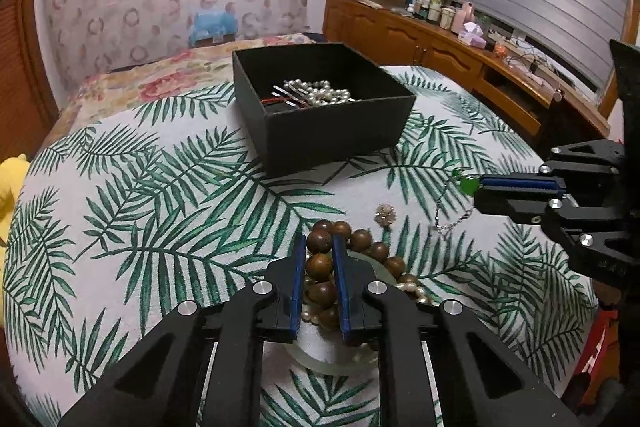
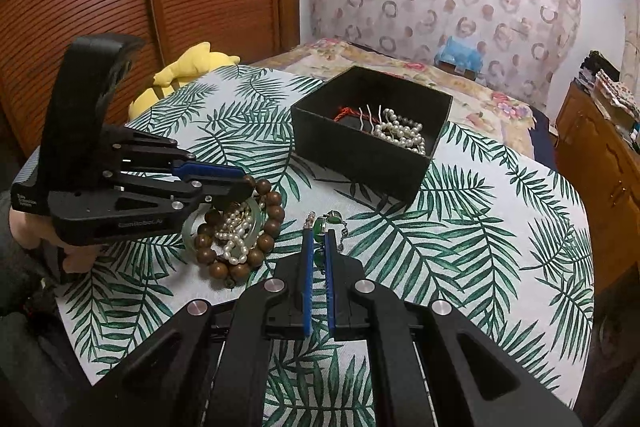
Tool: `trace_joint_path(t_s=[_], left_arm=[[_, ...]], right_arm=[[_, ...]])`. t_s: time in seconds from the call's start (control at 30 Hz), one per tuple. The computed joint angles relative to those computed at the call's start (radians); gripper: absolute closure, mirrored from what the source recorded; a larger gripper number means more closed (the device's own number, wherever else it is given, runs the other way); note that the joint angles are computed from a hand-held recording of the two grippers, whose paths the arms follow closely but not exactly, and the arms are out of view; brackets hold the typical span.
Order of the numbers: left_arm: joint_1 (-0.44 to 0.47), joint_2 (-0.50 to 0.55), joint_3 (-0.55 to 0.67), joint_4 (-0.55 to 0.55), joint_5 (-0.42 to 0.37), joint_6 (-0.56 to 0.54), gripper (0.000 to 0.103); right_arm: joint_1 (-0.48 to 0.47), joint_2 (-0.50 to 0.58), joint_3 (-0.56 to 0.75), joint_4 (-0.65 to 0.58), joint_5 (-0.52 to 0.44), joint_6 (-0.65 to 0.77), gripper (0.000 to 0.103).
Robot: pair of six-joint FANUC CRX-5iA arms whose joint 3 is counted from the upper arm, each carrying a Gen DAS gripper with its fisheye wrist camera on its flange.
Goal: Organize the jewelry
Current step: 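Grasp the green-stone pendant with right while left grasps the brown bead bracelet, then lift the pendant with right while left lifts the bead bracelet toward the black box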
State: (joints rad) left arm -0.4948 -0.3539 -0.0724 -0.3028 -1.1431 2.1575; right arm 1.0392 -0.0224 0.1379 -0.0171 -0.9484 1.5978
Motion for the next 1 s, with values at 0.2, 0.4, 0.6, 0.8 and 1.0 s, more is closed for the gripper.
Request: trace_joint_path(t_s=[0.2,0.4,0.6,0.8,1.0], left_arm=[[-0.050,-0.011,0.022,-0.024,0.023,0.034,0.091],[-0.117,-0.009,0.079,-0.079,0.018,0.058,0.091],[-0.161,-0.007,0.121,-0.122,0.016,0.073,0.091],[-0.182,-0.002,0.159,-0.168,0.000,0.085,0.091],[-0.175,-0.007,0.170,-0.178,-0.004,0.081,0.091]], right_arm=[[-0.004,-0.010,-0.011,-0.002,0.012,-0.004,0.097],[-0.004,-0.023,-0.015,0.002,0.019,-0.005,0.097],[-0.004,-0.030,-0.009,0.007,0.023,-0.010,0.097],[-0.009,-0.033,-0.010,0.007,0.027,-0.010,0.097],[-0.010,-0.034,-0.011,0.010,0.031,-0.016,0.097]])
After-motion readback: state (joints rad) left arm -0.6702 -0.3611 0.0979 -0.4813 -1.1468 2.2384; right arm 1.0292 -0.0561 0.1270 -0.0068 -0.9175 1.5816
